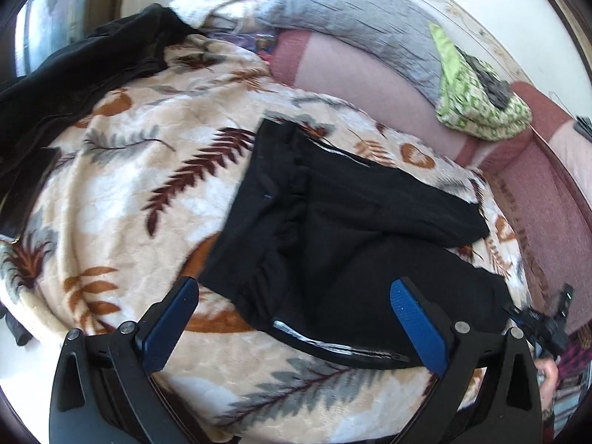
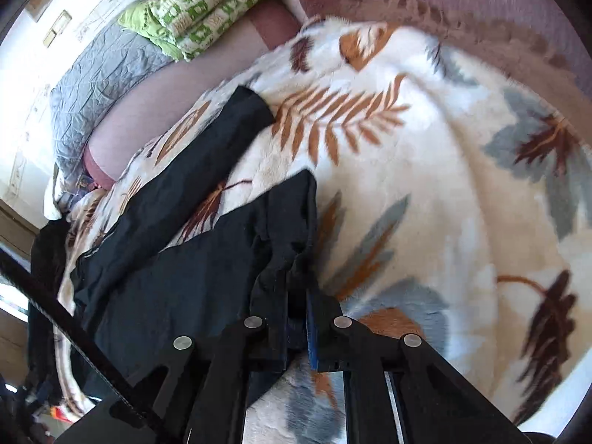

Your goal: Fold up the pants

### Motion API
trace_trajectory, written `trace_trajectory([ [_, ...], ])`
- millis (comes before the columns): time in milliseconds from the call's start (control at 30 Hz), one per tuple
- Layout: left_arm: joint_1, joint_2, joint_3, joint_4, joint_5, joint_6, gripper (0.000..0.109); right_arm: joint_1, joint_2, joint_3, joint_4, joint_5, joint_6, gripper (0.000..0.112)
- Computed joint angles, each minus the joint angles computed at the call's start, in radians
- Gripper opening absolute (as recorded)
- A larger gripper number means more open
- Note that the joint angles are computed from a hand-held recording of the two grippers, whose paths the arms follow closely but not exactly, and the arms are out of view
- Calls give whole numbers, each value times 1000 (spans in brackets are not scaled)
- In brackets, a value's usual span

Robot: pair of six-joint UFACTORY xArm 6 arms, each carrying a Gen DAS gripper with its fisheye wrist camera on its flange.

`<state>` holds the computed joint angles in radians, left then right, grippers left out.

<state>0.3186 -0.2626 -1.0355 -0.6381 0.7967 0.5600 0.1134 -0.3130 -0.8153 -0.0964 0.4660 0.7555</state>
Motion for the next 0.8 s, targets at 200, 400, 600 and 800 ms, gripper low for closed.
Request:
trace_trajectory([
  [200, 38, 58, -25, 28, -28, -40, 103, -16, -140, 79, -164, 109, 152, 8],
  [400, 45, 79, -39, 50, -41, -46, 103, -23, -151, 89, -213, 146, 259, 24],
  [600, 26, 108, -84, 90, -89, -47, 103, -9, -222, 106, -443, 179, 432, 28],
  [800, -15, 134, -164, 75, -67, -3, 103, 11, -209, 56, -484, 157, 416, 46],
])
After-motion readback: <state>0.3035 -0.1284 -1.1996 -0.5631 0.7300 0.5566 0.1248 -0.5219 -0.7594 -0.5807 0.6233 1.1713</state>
